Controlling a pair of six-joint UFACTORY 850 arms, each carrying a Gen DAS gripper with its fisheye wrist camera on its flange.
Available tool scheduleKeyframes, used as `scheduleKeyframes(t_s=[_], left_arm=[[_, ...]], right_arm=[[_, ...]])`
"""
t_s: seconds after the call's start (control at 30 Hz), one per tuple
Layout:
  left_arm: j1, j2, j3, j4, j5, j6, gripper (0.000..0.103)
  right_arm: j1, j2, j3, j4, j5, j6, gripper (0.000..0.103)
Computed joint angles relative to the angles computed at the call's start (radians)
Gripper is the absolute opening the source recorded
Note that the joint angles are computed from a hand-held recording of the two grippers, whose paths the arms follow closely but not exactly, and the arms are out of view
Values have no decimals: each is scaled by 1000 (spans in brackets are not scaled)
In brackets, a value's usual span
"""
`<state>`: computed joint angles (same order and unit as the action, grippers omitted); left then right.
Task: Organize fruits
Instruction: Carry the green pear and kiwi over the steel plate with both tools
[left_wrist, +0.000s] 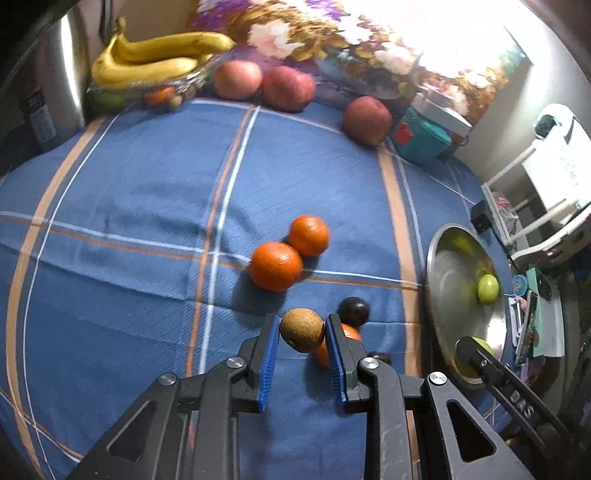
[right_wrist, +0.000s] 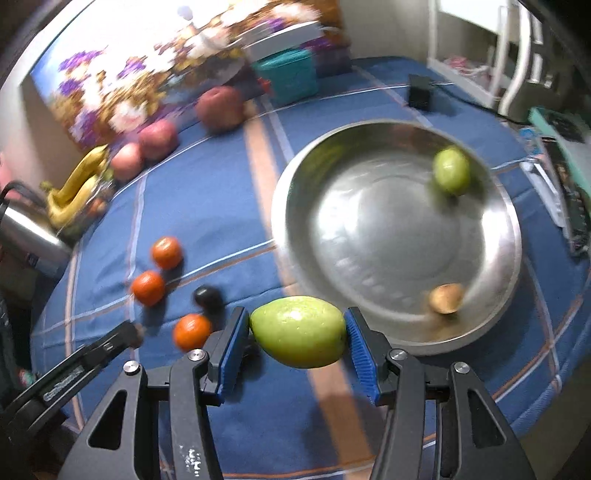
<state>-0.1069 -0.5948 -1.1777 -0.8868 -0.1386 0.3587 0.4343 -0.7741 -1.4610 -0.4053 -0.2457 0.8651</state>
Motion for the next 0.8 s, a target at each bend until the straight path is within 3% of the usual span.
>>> scheduleKeyframes(t_s=[0.13, 0.37, 0.7, 0.8], left_arm=[[-29, -8, -21, -143, 10, 173, 27], [-88, -38, -80, -324, 9, 433, 27], [-143, -120, -192, -375, 13, 569, 27], [-159, -148, -228, -270, 21, 493, 28]], right_arm=[[-20, 3, 6, -216, -38, 243, 55], [-60, 13, 19, -371, -53, 431, 55], [-99, -18, -14, -381, -58, 458, 55], [-106, -25, -23, -382, -60, 464, 55]])
